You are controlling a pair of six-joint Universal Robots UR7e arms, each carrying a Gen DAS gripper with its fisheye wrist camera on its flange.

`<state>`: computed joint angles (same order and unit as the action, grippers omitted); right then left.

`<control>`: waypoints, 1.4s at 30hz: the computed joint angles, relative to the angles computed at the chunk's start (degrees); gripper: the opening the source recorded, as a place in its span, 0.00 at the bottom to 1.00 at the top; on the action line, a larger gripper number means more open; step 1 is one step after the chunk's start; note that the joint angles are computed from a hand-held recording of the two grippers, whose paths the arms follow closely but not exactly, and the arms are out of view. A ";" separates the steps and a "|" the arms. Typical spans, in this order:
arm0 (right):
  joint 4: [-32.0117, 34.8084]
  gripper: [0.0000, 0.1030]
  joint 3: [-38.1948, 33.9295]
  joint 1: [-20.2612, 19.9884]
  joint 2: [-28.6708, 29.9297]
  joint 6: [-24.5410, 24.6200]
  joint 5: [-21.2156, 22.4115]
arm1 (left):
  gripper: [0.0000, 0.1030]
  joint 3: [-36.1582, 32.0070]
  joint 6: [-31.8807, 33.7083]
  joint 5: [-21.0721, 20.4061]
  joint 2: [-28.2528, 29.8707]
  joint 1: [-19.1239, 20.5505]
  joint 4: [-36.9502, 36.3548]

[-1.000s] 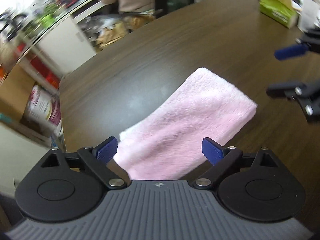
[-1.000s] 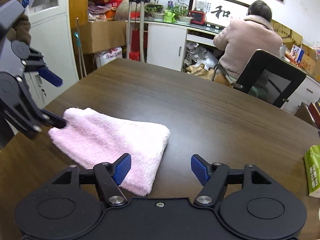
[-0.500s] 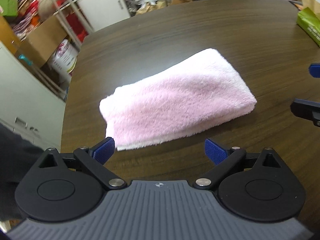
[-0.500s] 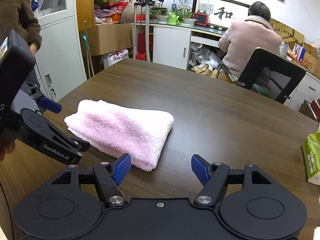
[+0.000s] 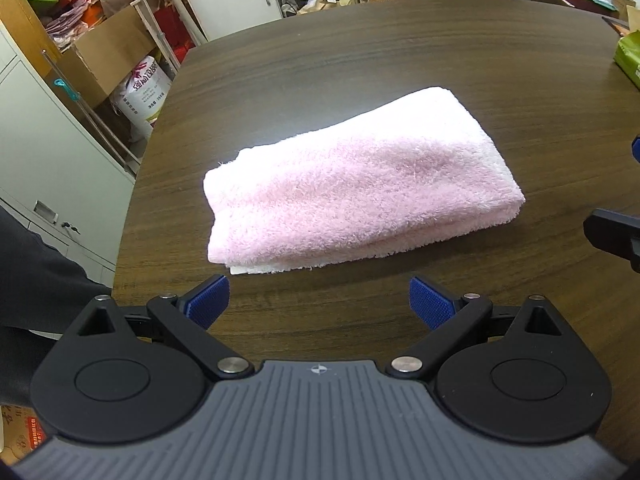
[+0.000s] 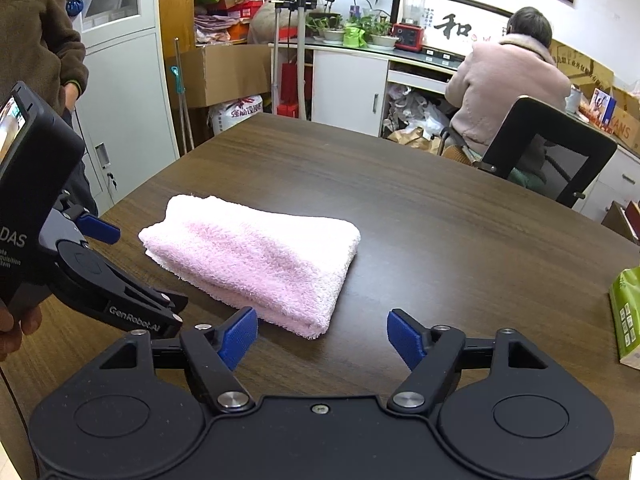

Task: Fold towel

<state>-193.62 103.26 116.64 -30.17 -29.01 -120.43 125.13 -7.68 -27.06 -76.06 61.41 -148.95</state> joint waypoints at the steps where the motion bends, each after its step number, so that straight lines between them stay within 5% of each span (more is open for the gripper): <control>1: -0.03 0.69 -0.04 0.01 0.06 0.00 -0.06 | 0.95 0.10 0.94 -0.07 0.08 0.01 -1.14; 21: -1.24 0.70 -1.57 1.25 2.11 -0.94 -2.67 | 1.00 0.91 0.61 -5.55 -0.56 1.06 -9.71; 29: -1.98 0.70 -1.32 1.56 2.01 -1.53 -3.14 | 1.00 1.23 0.24 5.91 3.69 -1.66 -5.14; 42: -2.96 0.71 -0.48 1.80 1.53 -1.36 -4.34 | 1.00 0.88 -2.52 0.47 1.80 -1.53 -2.73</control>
